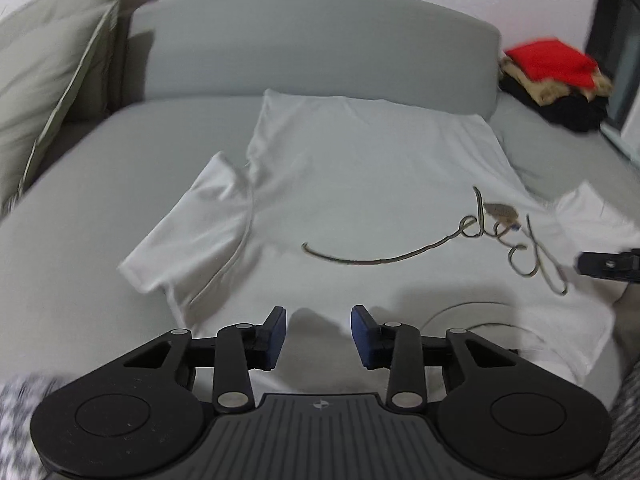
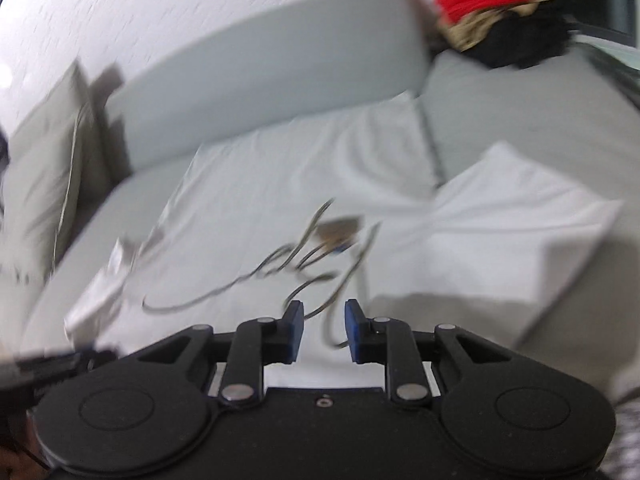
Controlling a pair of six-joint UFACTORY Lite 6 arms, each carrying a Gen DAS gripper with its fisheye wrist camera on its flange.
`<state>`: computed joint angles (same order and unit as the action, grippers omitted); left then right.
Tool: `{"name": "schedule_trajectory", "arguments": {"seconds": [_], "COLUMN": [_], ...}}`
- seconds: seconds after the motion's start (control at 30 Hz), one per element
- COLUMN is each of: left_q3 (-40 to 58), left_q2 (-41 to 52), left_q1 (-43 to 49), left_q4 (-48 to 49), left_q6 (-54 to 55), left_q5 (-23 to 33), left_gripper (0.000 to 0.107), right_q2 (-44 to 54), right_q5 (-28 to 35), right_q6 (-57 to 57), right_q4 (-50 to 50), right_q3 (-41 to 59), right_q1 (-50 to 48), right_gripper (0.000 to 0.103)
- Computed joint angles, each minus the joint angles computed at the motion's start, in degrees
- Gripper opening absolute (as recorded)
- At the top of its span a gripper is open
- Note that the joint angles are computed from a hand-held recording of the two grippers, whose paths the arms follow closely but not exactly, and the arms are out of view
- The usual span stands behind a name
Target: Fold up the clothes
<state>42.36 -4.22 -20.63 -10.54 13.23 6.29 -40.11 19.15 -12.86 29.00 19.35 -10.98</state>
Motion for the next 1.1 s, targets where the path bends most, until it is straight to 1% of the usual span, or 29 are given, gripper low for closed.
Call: {"name": "schedule_trajectory", "arguments": {"seconds": [0.03,0.07,0.1,0.13,0.17,0.2,0.23,0.3,0.37,0.4,0.43,0.47,0.5,0.53,0.57,0.6,0.67,0.73,0.77,0.83,0.87,0.93,1.0,1.03,1.07,1.1], "left_q3": [1.6,1.4,0.8,0.3,-0.2,-0.8,-1.2,-0.6,0.8,1.2,1.0,1.2,1.8,2.7,4.5,6.8,13.3,20.6,24.3,31.1,34.1,40.3,44.6,46.7,48.8,51.9], "left_q2": [2.2,2.3,1.0,-0.2,-1.5,-3.0,-4.1,-5.3,-6.2,-6.9,-7.9,-8.8,-9.1,-8.6,-6.6,-4.2,3.6,12.7,17.0,24.8,28.1,34.6,39.0,41.1,43.5,46.5], "left_q1": [-0.8,-1.6,-2.2,-2.4,-2.2,-1.4,0.0,4.2,10.0,13.1,16.3,19.3,22.0,25.2,28.5,31.6,37.3,41.2,42.3,42.1,41.4,40.1,40.5,40.4,40.1,40.0], "left_q4": [6.0,10.7,13.0,12.9,10.4,5.6,-0.4,-12.4,-24.4,-30.4,-36.4,-40.9,-44.2,-47.3,-49.3,-50.5,-50.5,-50.8,-50.6,-48.5,-46.7,-43.5,-46.1,-47.1,-47.5,-47.5], "left_q6": [-4.6,-7.8,-8.7,-7.4,-4.1,1.4,7.1,17.5,27.7,32.6,38.0,41.7,43.8,45.5,45.3,44.0,36.8,30.0,26.7,20.8,17.6,11.2,9.2,8.5,7.2,4.6], "left_q5": [2.3,2.9,3.9,5.1,6.5,7.8,9.3,13.7,18.5,20.1,20.7,21.3,21.6,22.1,23.6,25.2,30.5,36.8,39.0,40.6,40.7,41.3,44.3,45.9,47.7,50.1], "left_gripper": [0.036,0.036,0.035,0.035,0.035,0.035,0.035,0.035,0.035,0.035,0.035,0.038,0.045,0.049,0.052,0.052,0.051,0.051,0.051,0.055,0.055,0.055,0.055,0.055,0.049,0.038], "right_q2": [3.1,6.2,8.0,7.3,4.3,0.7,-3.1,-10.7,-12.1,-12.5,-12.1,-11.6,-10.1,-8.6,-6.4,-4.1,2.1,9.3,12.4,14.8,16.0,16.4,16.3,16.0,15.8,15.8], "right_q5": [-2.6,-4.6,-4.6,-4.1,-3.9,-1.4,1.8,9.8,14.4,15.8,15.8,16.1,15.6,15.3,14.6,14.2,13.5,12.0,11.1,10.2,9.8,10.0,10.3,10.8,11.1,11.5], "right_q6": [6.0,12.0,17.9,21.9,23.5,22.7,19.4,17.4,18.6,16.5,12.0,7.0,2.7,-1.4,-4.1,-6.9,-15.9,-22.2,-23.8,-27.1,-28.7,-29.3,-30.5,-31.2,-32.2,-33.0], "right_q4": [-5.4,-11.0,-17.0,-20.9,-22.8,-22.9,-21.1,-19.5,-19.3,-16.5,-11.2,-5.6,-0.7,4.1,7.6,11.4,22.8,31.6,34.5,39.5,42.0,42.2,42.5,43.1,44.1,44.7], "right_q3": [0.4,1.0,0.8,-0.6,-2.7,-4.1,-5.3,-6.3,-4.3,-3.3,-2.5,-1.7,-0.8,0.2,1.1,1.9,2.5,3.2,3.4,2.8,2.6,2.8,2.5,2.1,1.7,1.4], "right_q1": [2.9,5.4,7.1,8.5,9.1,9.4,8.9,7.3,6.0,4.3,2.3,0.1,-1.0,-1.8,-1.5,-1.1,-1.3,-0.6,-0.1,-0.3,-0.3,-0.5,-0.8,-1.4,-1.9,-2.4], "right_gripper": [0.022,0.022,0.023,0.023,0.023,0.023,0.023,0.023,0.023,0.023,0.025,0.027,0.037,0.044,0.045,0.046,0.047,0.047,0.046,0.046,0.046,0.046,0.046,0.046,0.046,0.046]}}
